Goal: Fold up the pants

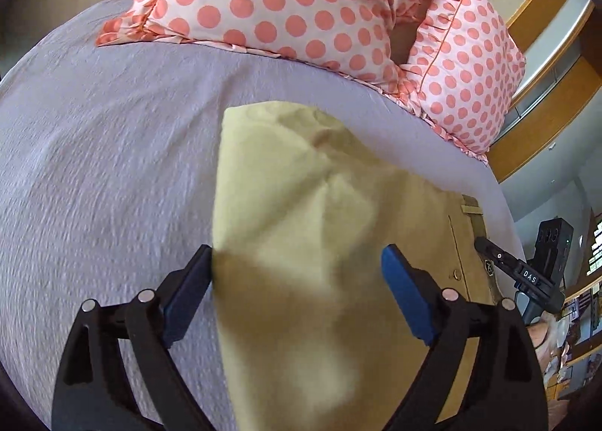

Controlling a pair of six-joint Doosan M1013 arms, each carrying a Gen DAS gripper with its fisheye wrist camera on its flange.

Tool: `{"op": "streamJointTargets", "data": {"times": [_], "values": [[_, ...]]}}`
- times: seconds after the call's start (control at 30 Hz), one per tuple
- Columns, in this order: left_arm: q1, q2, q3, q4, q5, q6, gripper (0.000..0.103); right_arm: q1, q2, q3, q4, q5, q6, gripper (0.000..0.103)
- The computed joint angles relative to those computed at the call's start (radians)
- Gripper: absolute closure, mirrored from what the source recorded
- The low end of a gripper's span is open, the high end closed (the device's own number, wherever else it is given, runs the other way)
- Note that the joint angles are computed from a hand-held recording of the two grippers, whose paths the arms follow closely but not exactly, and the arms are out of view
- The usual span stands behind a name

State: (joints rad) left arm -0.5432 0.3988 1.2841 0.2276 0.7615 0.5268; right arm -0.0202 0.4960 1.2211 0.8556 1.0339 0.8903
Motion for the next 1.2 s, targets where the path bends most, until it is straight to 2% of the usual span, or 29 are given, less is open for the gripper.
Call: {"op": "streamJointTargets", "data": {"times": [0.03, 0.07, 0.1, 0.13, 0.17, 0.2, 0.3, 0.43, 0.53, 0.67, 0.7, 0.73, 0.77, 0.8, 0.87, 0.93, 0.97, 1.0, 1.03, 1.07, 1.1, 1.17, 1.2], "values": [[0.003, 0.006, -0.008, -0.01, -0.001, 0.014, 0.014, -0.001, 0.004, -0.006, 0.007, 0.02, -0.012, 0.061], [0.007, 0.009, -0.012, -0.02, -0.007, 0.021, 0.02, -0.01, 0.023, -0.028, 0.037, 0.087, -0.008, 0.08], [0.011, 0.012, -0.016, -0.027, -0.005, 0.02, 0.036, -0.022, 0.047, -0.054, 0.085, 0.167, 0.008, 0.088], [0.015, 0.013, -0.018, -0.029, 0.0, 0.015, 0.044, -0.033, 0.064, -0.071, 0.127, 0.217, 0.026, 0.088], [0.021, 0.009, -0.011, -0.053, -0.018, 0.027, 0.067, -0.04, 0.078, -0.086, 0.154, 0.251, 0.034, 0.089], [0.029, 0.004, -0.002, -0.088, -0.039, 0.042, 0.085, -0.045, 0.087, -0.096, 0.177, 0.275, 0.038, 0.09], [0.031, -0.002, 0.0, -0.081, -0.054, 0.032, 0.095, -0.05, 0.113, -0.14, 0.229, 0.318, 0.056, 0.092], [0.025, 0.027, -0.085, 0.014, 0.0, 0.047, 0.099, -0.039, 0.136, -0.219, 0.261, 0.288, 0.042, 0.094], [0.029, 0.085, -0.2, 0.106, 0.06, 0.051, 0.1, -0.028, 0.162, -0.295, 0.279, 0.23, 0.045, 0.094], [0.043, 0.198, -0.366, 0.226, 0.136, 0.055, 0.098, -0.009, 0.189, -0.351, 0.235, 0.075, 0.06, 0.094], [0.047, 0.234, -0.415, 0.23, 0.185, 0.066, 0.093, 0.0, 0.196, -0.361, 0.183, 0.029, 0.078, 0.093], [0.051, 0.275, -0.476, 0.221, 0.261, 0.081, 0.09, 0.009, 0.214, -0.389, 0.111, 0.018, 0.127, 0.092], [0.055, 0.304, -0.516, 0.205, 0.317, 0.086, 0.084, 0.02, 0.241, -0.441, -0.009, 0.04, 0.217, 0.088], [0.057, 0.305, -0.514, 0.196, 0.323, 0.069, 0.08, 0.025, 0.253, -0.458, -0.09, 0.053, 0.286, 0.084], [0.048, 0.269, -0.451, 0.243, 0.282, 0.006, 0.078, 0.012, 0.234, -0.418, -0.095, 0.035, 0.321, 0.081], [0.031, 0.225, -0.387, 0.31, 0.242, -0.043, 0.078, -0.009, 0.188, -0.334, 0.012, -0.017, 0.23, 0.07], [0.023, 0.2, -0.349, 0.333, 0.2, -0.065, 0.075, -0.019, 0.175, -0.308, 0.081, -0.005, 0.173, 0.057], [0.017, 0.171, -0.305, 0.336, 0.137, -0.075, 0.067, -0.025, 0.162, -0.285, 0.133, 0.016, 0.126, 0.046], [0.012, 0.15, -0.269, 0.327, 0.08, -0.074, 0.062, -0.027, 0.155, -0.272, 0.161, 0.044, 0.093, 0.042], [0.008, 0.139, -0.252, 0.302, 0.042, -0.055, 0.05, -0.025, 0.149, -0.263, 0.165, 0.067, 0.078, 0.038], [0.005, 0.14, -0.251, 0.257, 0.03, -0.015, 0.042, -0.021, 0.15, -0.263, 0.15, 0.091, 0.081, 0.036], [0.01, 0.169, -0.287, 0.13, 0.058, 0.075, 0.041, 0.0, 0.165, -0.287, 0.063, 0.121, 0.151, 0.03], [0.014, 0.193, -0.318, 0.074, 0.098, 0.106, 0.041, 0.009, 0.171, -0.298, 0.007, 0.124, 0.199, 0.03]]}}
